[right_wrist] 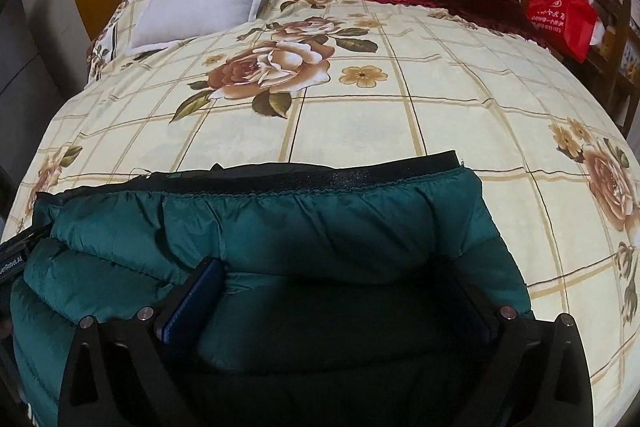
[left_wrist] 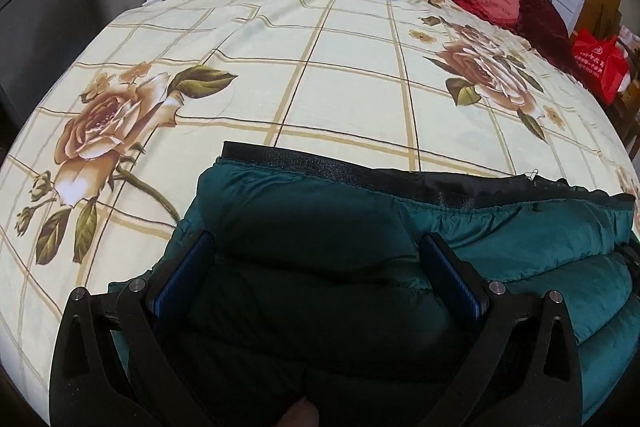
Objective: Fold large clothes
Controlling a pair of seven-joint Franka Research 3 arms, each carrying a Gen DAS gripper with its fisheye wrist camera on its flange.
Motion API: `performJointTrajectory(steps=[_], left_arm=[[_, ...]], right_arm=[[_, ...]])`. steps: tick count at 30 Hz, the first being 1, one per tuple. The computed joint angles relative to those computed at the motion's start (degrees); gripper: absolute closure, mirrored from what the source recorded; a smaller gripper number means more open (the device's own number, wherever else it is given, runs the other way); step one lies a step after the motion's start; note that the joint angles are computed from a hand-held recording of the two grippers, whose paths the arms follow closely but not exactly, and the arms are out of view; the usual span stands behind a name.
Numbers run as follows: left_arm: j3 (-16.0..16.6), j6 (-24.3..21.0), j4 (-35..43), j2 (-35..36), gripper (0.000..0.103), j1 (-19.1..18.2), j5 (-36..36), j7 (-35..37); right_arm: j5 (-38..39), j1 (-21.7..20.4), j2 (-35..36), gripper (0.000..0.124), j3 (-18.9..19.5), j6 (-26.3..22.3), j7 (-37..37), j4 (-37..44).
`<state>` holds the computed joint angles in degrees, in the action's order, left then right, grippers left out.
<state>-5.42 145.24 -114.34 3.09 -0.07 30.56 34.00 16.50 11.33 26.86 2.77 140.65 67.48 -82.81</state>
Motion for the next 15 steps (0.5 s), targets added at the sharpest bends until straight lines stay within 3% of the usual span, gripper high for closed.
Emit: performJointTrajectory(steps=[10, 15], left_arm=[[-0.1, 0.1, -0.2, -0.6, 0.0, 0.2, -2.9, 2.9], [-0.1, 0.7, -0.5, -0.8, 0.0, 0.3, -4.0, 3.6]], right_arm=[[1.0, -0.6, -0.7, 0.021, 0.5, -0.1, -1.5, -0.6], [-1.9, 1.4, -2.1, 0.021, -1.0, 3.9, 0.6, -3.3]])
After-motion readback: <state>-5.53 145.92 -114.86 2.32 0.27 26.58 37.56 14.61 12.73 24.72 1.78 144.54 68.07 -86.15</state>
